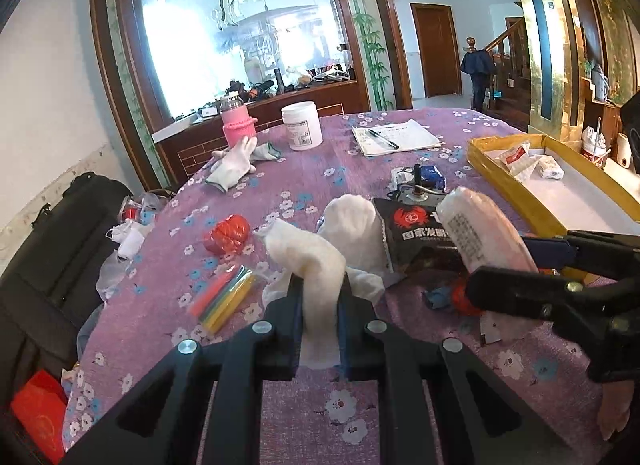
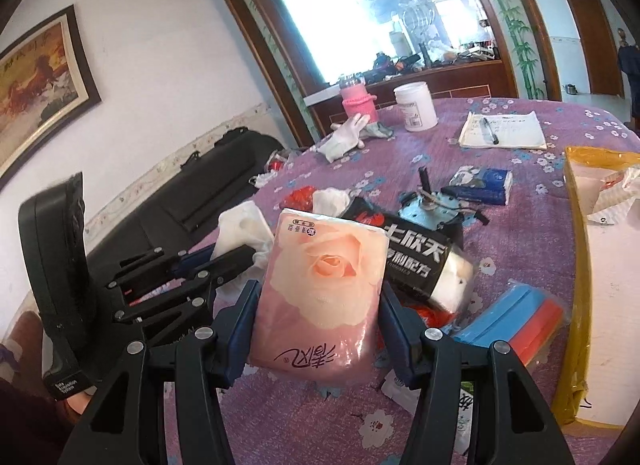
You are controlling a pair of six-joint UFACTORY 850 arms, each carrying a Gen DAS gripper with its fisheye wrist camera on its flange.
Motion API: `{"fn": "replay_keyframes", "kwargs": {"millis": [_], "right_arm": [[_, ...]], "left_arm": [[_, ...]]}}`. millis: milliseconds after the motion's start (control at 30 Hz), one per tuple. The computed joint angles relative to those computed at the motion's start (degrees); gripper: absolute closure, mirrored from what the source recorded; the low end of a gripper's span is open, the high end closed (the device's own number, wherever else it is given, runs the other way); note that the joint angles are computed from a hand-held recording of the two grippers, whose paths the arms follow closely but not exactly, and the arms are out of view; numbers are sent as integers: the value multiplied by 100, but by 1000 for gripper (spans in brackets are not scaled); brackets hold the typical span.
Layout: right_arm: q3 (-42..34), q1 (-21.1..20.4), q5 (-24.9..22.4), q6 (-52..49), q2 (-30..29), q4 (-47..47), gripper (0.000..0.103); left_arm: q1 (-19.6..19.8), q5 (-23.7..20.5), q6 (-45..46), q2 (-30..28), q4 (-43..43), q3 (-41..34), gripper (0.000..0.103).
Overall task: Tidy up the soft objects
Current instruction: 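Carry the towel and pink pack to the yellow tray and release them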
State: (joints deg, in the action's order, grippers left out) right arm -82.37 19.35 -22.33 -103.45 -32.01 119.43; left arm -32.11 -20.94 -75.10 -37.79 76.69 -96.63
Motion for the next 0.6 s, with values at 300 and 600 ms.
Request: {"fn": "replay_keyframes", "kwargs": {"millis": [300, 600], "right_arm": [[209, -104, -281, -433, 133, 702, 41], [368, -188, -529, -537, 223, 1030, 41]], "left_arm": [[-157, -150, -212, 12, 397, -28, 89], [-302, -322, -285, 9, 648, -26, 88]]}}
